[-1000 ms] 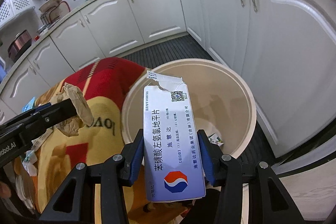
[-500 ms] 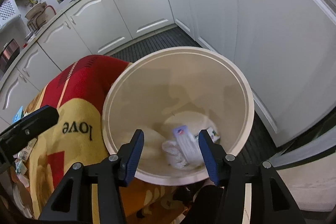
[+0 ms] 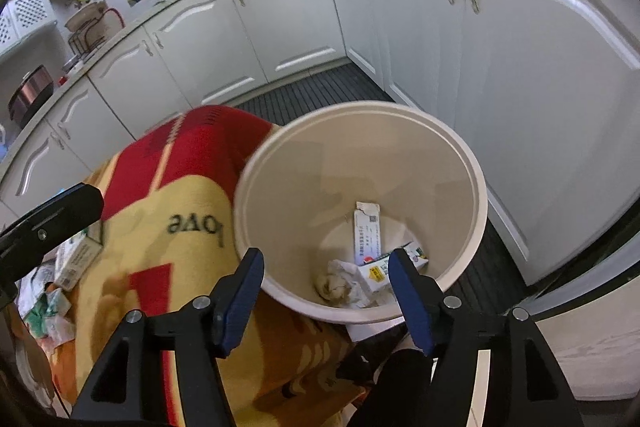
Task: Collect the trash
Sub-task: 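Open both tools to drop the box and paper into the bin, then move both tools back over the table and grasp the white foam block with the left tool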
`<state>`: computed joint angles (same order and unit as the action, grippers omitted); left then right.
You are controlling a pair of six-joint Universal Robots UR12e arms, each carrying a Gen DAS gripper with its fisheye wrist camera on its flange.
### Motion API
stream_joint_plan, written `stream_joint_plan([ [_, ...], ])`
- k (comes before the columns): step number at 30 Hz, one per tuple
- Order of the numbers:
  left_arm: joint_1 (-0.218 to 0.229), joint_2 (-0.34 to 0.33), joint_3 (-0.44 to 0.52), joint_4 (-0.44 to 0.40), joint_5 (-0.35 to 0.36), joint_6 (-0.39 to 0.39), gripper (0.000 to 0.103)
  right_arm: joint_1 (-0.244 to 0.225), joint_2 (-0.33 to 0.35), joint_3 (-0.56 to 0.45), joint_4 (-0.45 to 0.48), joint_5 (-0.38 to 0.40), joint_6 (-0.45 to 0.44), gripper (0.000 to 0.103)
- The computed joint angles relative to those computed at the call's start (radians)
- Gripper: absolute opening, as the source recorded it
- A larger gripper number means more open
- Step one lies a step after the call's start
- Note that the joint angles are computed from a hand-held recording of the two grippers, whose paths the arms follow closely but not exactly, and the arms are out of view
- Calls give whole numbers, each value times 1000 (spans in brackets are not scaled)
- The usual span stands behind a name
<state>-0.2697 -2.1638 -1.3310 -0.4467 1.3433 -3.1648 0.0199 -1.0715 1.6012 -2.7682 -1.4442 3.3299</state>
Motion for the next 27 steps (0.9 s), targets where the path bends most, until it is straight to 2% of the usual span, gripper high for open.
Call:
stream_joint_plan([
  [7, 17, 71, -96, 80, 54, 5, 57, 27, -32, 14, -36, 2, -20, 69],
  [16, 57, 152, -214, 151, 115, -27, 57, 70, -49, 22, -65, 30, -48, 74],
  [27, 116, 234, -331, 211, 146, -46, 57, 109, -62, 26, -72, 47, -86, 78],
])
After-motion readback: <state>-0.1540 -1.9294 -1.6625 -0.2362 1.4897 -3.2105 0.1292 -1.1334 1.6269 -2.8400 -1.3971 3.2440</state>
